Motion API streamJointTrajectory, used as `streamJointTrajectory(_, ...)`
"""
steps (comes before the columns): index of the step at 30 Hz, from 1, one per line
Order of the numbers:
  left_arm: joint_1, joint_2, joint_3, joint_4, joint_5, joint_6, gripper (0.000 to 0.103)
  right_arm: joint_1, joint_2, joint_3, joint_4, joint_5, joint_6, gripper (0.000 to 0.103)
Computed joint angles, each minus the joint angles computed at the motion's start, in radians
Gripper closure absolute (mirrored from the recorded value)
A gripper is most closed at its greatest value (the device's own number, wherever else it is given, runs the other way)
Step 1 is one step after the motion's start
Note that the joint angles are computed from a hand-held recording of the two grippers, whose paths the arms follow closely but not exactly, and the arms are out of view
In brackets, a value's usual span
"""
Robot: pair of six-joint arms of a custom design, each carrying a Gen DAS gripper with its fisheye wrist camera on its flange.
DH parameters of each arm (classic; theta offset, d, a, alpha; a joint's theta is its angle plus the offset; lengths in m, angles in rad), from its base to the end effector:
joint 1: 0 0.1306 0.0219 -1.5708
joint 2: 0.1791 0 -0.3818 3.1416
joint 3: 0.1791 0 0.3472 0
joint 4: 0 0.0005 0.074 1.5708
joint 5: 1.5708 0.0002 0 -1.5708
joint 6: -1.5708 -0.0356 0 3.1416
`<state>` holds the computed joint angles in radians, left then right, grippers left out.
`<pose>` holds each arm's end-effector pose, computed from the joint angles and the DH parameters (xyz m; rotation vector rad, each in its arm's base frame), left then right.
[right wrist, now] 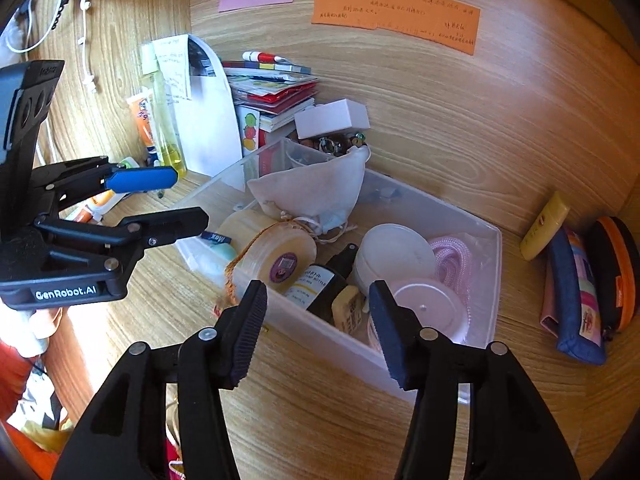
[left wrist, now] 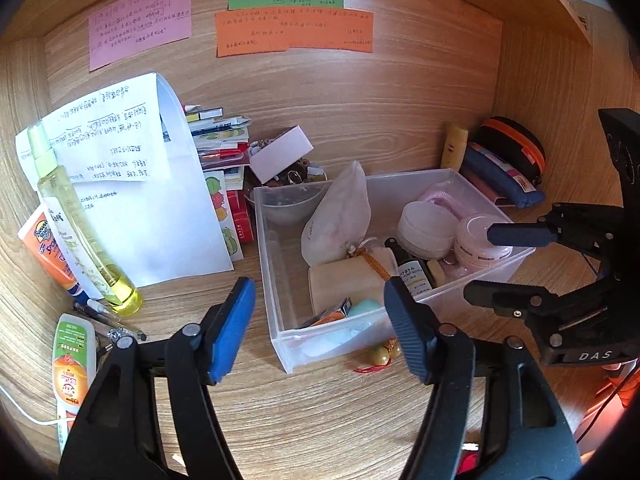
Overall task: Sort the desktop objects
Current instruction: 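Move the right gripper to the red drawstring pouch and grasp it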
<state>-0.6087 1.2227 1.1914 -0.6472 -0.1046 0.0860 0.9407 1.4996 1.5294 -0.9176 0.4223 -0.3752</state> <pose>0.3216 -0.2202 0.4273 0.5286 2.1948 -0.2564 0.2933 0.3766 0.4378 -0.4843 2.3094 0.1123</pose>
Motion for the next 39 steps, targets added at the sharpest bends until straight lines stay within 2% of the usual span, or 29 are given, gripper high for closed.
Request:
streamJointTrajectory(2, -0.009, -0.021, -0.013, -0.003, -0.020, 0.000, 0.031, 0.016, -0.017, -0.016, 0.006, 0.013, -0.002, 0.038)
streamJointTrajectory(6, -0.025, -0.063, -0.036, -0.028, -0.046, 0.005, 0.026, 0.051, -0.044, -0.041, 0.005, 0.019, -0.017, 0.032)
streamJointTrajectory(11, -0.042, -0.116, -0.072, -0.054, -0.079, 0.014, 0.026, 0.106, -0.075, -0.089, 0.013, 0.013, -0.040, 0.027)
streamJointTrajectory(15, -0.055, -0.147, -0.097, -0.077, -0.097, 0.030, 0.022, 0.159, -0.081, -0.122, 0.011, 0.015, -0.060, 0.026)
streamJointTrajectory(23, -0.079, -0.204, -0.153, -0.125, -0.124, 0.077, 0.020, 0.218, -0.065, -0.183, 0.039, -0.056, -0.101, 0.026)
streamJointTrajectory(32, -0.092, -0.250, -0.211, -0.164, -0.121, 0.111, 0.020, 0.245, -0.034, -0.203, 0.047, -0.097, -0.108, 0.026)
streamJointTrajectory(39, -0.087, -0.232, -0.216, -0.174, -0.097, 0.130, 0.020, 0.247, -0.001, -0.190, 0.030, -0.116, -0.107, 0.025)
